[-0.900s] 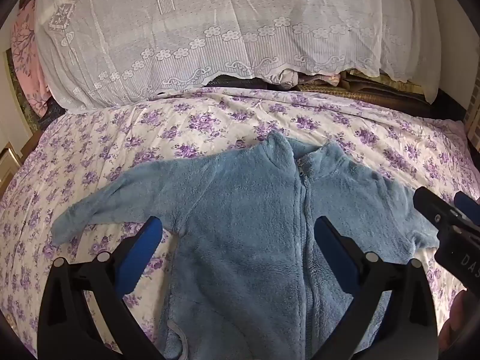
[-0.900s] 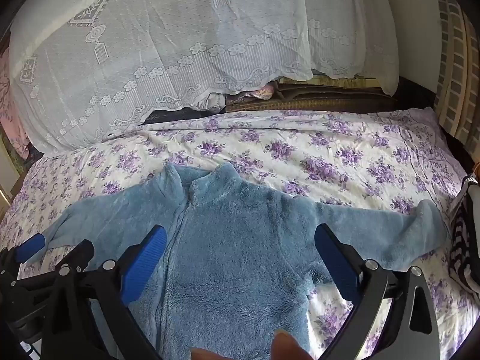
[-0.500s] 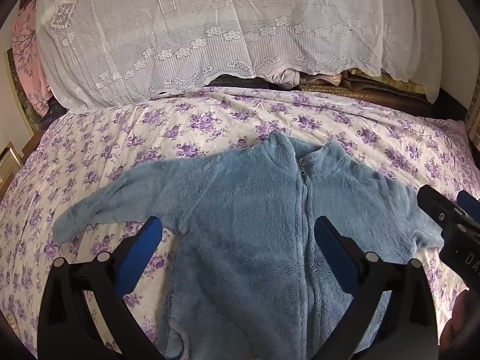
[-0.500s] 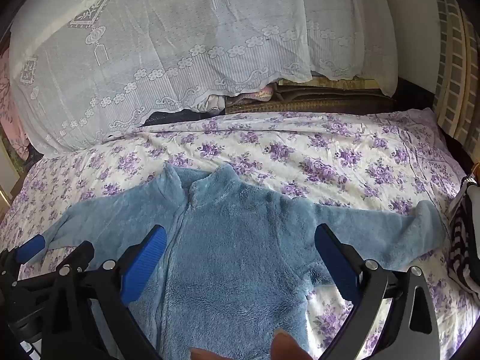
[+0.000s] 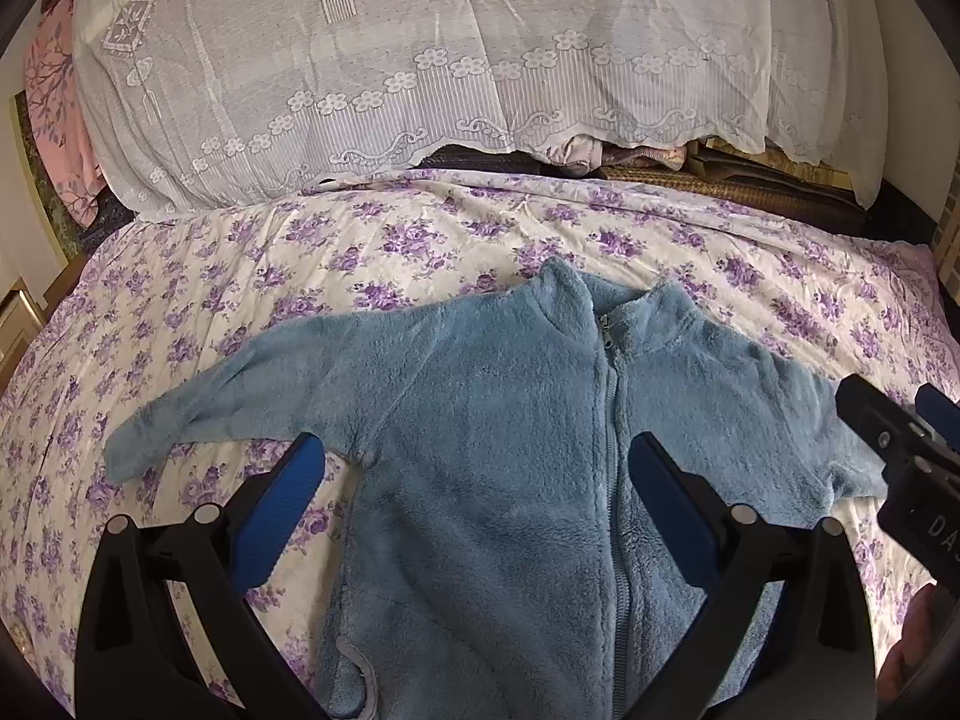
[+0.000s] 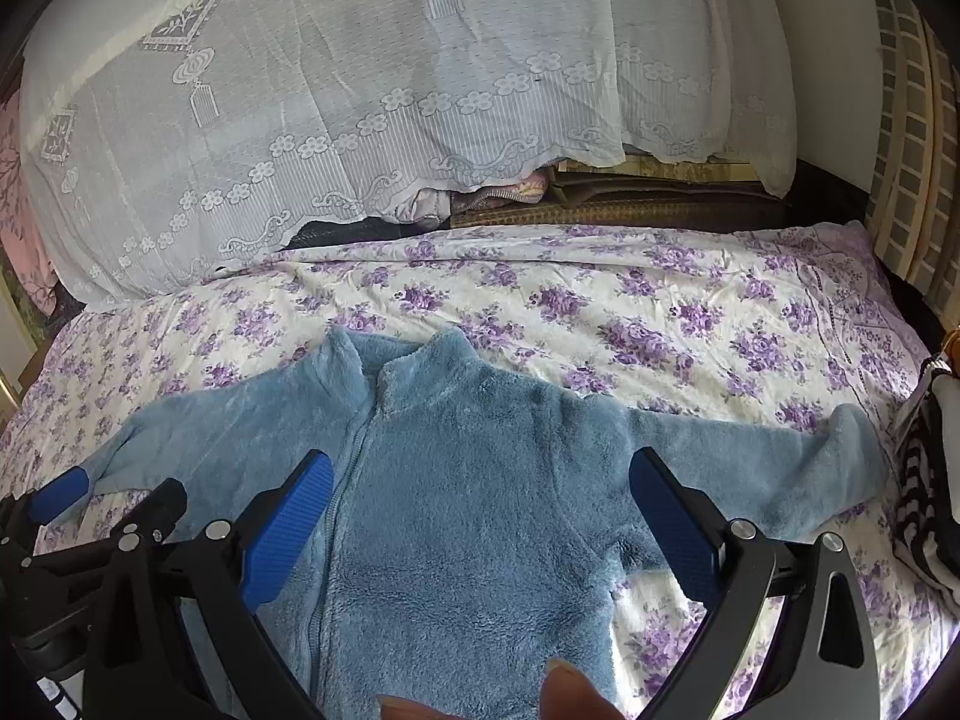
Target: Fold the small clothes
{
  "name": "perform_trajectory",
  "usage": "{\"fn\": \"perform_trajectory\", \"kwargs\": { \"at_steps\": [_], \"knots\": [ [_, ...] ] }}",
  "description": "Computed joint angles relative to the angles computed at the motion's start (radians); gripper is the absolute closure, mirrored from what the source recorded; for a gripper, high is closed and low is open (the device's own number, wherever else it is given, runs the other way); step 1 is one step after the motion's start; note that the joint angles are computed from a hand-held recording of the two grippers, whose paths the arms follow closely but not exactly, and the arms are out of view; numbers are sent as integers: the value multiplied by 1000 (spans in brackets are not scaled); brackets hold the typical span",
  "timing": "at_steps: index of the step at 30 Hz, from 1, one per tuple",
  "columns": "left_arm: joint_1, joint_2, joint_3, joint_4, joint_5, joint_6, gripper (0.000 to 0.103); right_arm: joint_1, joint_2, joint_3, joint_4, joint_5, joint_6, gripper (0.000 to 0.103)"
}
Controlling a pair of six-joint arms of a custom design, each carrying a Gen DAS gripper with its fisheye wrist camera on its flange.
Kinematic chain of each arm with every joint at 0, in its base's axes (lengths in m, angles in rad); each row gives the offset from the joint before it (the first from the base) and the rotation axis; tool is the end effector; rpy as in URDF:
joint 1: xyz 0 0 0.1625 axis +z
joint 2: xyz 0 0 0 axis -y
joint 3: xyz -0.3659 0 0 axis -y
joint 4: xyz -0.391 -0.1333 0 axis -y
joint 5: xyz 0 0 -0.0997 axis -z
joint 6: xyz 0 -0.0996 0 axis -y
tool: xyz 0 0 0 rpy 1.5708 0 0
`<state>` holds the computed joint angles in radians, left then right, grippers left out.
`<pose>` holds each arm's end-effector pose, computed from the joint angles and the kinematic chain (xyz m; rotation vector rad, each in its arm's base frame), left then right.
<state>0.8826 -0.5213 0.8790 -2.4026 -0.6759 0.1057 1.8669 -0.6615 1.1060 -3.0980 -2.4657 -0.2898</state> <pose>-0.3456 -0.7525 0.1979 0.6373 2.2036 -0.8414 0.2701 -0.6949 0.2780 0.0248 -2.0637 1.1953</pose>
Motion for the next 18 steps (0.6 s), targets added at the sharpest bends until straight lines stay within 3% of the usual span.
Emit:
{"fn": "perform_trajectory", "kwargs": {
  "at_steps": [18],
  "knots": [
    [0, 13, -10, 15, 2, -9, 4, -6, -11, 16, -15, 5, -8, 3]
  ]
}}
